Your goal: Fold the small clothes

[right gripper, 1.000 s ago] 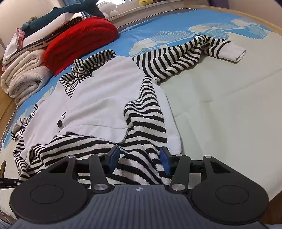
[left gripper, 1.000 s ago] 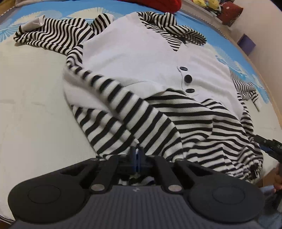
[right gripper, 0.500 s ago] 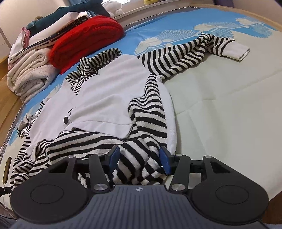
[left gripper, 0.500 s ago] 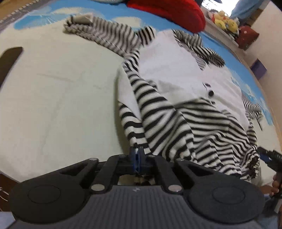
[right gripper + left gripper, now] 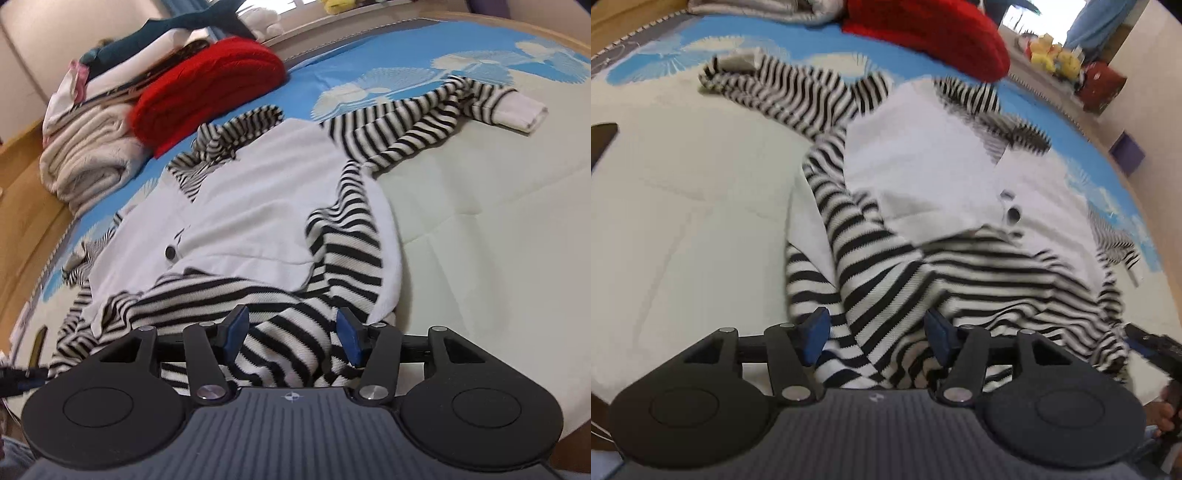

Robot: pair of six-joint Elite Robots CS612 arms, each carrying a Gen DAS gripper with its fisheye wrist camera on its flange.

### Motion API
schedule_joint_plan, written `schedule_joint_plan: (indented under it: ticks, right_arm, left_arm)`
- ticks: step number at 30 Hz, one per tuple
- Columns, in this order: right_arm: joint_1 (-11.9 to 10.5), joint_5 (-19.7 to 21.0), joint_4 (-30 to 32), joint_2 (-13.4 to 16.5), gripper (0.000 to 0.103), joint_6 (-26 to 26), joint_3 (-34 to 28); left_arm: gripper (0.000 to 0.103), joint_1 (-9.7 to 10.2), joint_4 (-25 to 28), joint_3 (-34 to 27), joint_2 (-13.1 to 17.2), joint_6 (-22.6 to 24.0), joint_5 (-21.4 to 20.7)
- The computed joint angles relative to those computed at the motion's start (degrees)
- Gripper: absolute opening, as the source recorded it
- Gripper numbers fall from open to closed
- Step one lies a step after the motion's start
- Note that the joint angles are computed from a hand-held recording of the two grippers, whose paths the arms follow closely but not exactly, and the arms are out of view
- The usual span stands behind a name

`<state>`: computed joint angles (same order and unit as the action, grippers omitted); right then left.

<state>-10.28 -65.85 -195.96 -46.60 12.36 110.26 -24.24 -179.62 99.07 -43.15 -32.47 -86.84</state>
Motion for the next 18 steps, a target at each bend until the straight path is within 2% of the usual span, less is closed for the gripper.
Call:
schedule_joint_plan:
  ticks: [2, 3, 4, 5, 6, 7, 8, 10, 13, 15, 17, 18]
  right_arm:
    - [0.5, 0.4, 1.0, -0.1, 0.052, -3.2, -0.1]
    - [0.8, -0.2, 2.7, -0.5, 0.045, -5.7, -0.1]
    - [1.4, -2.3, 6.9, -1.2, 0.031, -9.7, -0.1]
    - [2.3, -6.2, 10.1, -1.6, 0.027, -13.3, -0.1]
    - [3.0, -9.8, 11.0, -1.9, 0.024, -15.7, 0.2]
    - [3.5, -11.7, 9.4, -1.9, 0.024, -18.9, 0.8]
    - [3.6, -12.0, 8.5, -2.0, 0.024, -21.6, 1.2]
    - [3.5, -11.5, 7.0, -1.7, 0.024, -23.1, 1.6]
    - [2.6, -8.8, 5.8, -1.8, 0.027, -22.6, 2.2]
    - [1.6, -5.2, 3.9, -2.2, 0.030, -19.5, 3.0]
    - [0.6, -1.9, -0.9, -2.0, 0.042, -14.3, 3.5]
    - [0.2, -0.5, -4.2, -1.7, 0.051, -11.8, 3.7]
  left_arm:
    - [0.029, -0.81, 6.8, -1.5, 0.6, 0.3, 4.5]
    - [0.027, -0.91, 7.9, -1.4, 0.6, 0.2, 5.9]
    - [0.027, -0.91, 7.0, -0.7, 0.4, 0.1, 6.4]
    - [0.028, -0.74, 6.9, 0.0, -0.1, 0.2, 6.1]
    - [0.028, -0.64, 6.2, 0.7, -0.4, 0.8, 5.8]
    - [0.029, -0.70, 5.4, 1.4, -0.6, 1.9, 5.8]
    - [0.031, -0.74, 4.8, 1.9, -0.7, 3.3, 5.9]
    - [0.033, -1.02, 3.7, 2.7, -1.1, 4.4, 6.3]
    - [0.050, -1.39, 3.9, 3.5, -2.0, 3.1, 7.6]
    - [0.060, -1.28, 1.7, 4.2, -2.7, 3.0, 7.7]
    - [0.087, -1.41, -1.5, 5.0, -3.1, 2.2, 9.3]
    - [0.089, -1.58, -2.9, 5.0, -3.2, 1.3, 10.7]
